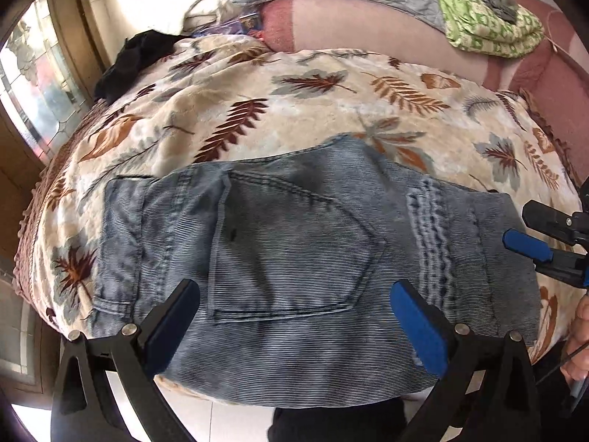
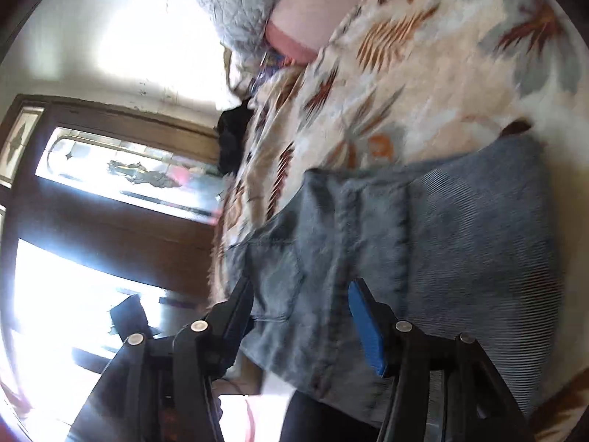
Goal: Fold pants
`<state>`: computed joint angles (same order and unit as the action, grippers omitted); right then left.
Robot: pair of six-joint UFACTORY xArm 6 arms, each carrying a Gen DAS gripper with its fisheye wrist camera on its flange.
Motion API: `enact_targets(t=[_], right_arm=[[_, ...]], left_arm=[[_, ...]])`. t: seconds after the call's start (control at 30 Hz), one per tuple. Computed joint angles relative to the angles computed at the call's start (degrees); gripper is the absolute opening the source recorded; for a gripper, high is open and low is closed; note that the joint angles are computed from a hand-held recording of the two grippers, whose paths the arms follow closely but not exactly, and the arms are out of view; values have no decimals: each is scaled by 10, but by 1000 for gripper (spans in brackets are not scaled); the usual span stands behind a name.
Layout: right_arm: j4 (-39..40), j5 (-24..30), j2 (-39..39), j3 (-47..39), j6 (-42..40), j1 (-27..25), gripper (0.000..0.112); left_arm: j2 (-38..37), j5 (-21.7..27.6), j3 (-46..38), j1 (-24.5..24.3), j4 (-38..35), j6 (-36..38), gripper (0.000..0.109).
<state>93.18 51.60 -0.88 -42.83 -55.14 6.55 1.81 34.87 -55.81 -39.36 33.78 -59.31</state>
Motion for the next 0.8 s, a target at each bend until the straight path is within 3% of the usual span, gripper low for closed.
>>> enact_targets(t=[0.1, 0.17, 0.33, 0.4, 0.5, 0.63, 0.73, 0.8], right_arm=[[-12, -15, -24, 25, -8, -22, 55], [-20, -29, -35, 39, -14, -35, 47], [-69, -101, -6, 30, 22, -25, 45], [-97, -97, 12, 19, 45, -28, 42], [-63, -89, -1, 20, -1, -31, 42], [35, -103, 5, 9, -56, -36, 42], [1, -132, 64, -39, 9, -28, 42], [-18, -107, 95, -60, 36, -37, 42]], left_arm=[[27, -8, -30, -23, 4, 17, 103], [54, -3, -59, -40, 20, 22, 103], [140, 76, -145, -77, 83, 22, 103], [158, 79, -152, -73, 51, 42, 103], [147, 65, -143, -61, 3, 55, 103], [155, 86, -165, -66, 42, 37, 103], [182, 102, -198, -67, 67, 21, 103], [193, 113, -210, -68, 53, 33, 103]])
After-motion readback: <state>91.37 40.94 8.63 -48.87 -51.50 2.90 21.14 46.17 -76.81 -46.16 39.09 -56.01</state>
